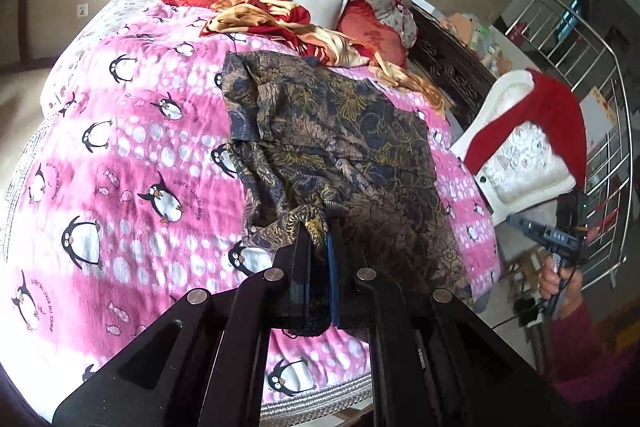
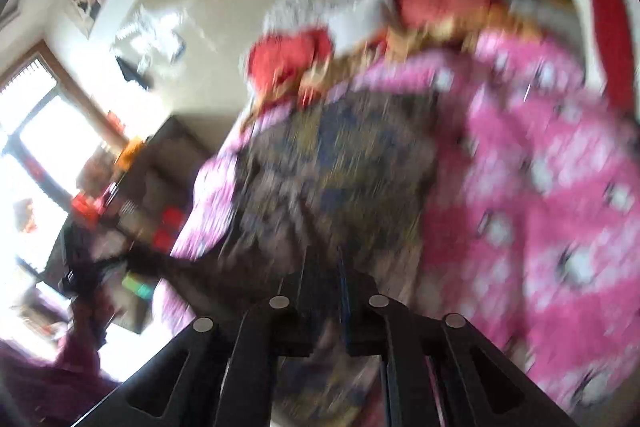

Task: Fold small clothes

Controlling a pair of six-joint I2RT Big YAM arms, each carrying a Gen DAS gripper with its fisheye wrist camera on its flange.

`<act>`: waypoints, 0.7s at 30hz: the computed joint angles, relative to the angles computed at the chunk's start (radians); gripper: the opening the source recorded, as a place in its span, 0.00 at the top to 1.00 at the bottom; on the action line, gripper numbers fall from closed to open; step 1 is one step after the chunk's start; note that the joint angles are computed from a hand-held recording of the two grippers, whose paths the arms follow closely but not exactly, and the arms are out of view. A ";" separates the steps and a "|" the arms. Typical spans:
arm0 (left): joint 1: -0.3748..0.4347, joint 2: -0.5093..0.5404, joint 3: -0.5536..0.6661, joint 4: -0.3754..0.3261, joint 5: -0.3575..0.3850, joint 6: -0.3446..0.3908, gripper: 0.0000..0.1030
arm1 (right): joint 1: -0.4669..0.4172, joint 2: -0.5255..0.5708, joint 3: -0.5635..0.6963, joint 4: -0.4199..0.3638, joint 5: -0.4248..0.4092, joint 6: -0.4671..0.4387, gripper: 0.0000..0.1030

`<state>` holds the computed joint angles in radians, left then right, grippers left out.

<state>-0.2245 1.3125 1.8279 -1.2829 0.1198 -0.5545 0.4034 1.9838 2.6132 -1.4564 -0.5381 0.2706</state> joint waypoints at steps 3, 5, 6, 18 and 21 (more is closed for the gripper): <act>0.010 -0.002 -0.026 -0.004 0.012 -0.016 0.95 | 0.022 -0.017 -0.069 -0.132 -0.021 -0.095 0.49; 0.018 -0.006 -0.047 -0.015 0.023 -0.041 0.95 | 0.040 -0.077 -0.217 -0.181 -0.026 -0.161 0.49; 0.021 -0.007 -0.053 -0.020 0.026 -0.048 0.95 | 0.043 -0.099 -0.268 -0.189 -0.024 -0.171 0.49; -0.002 0.000 -0.049 -0.039 0.011 -0.047 0.95 | 0.084 -0.236 -0.606 -0.124 -0.027 -0.144 0.86; -0.003 -0.007 -0.053 -0.040 0.007 -0.050 0.95 | 0.086 -0.258 -0.612 -0.107 -0.021 -0.137 0.95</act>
<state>-0.2270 1.3057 1.7745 -1.3234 0.1267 -0.6042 0.4896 1.7254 2.0010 -1.5637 -0.5590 0.1335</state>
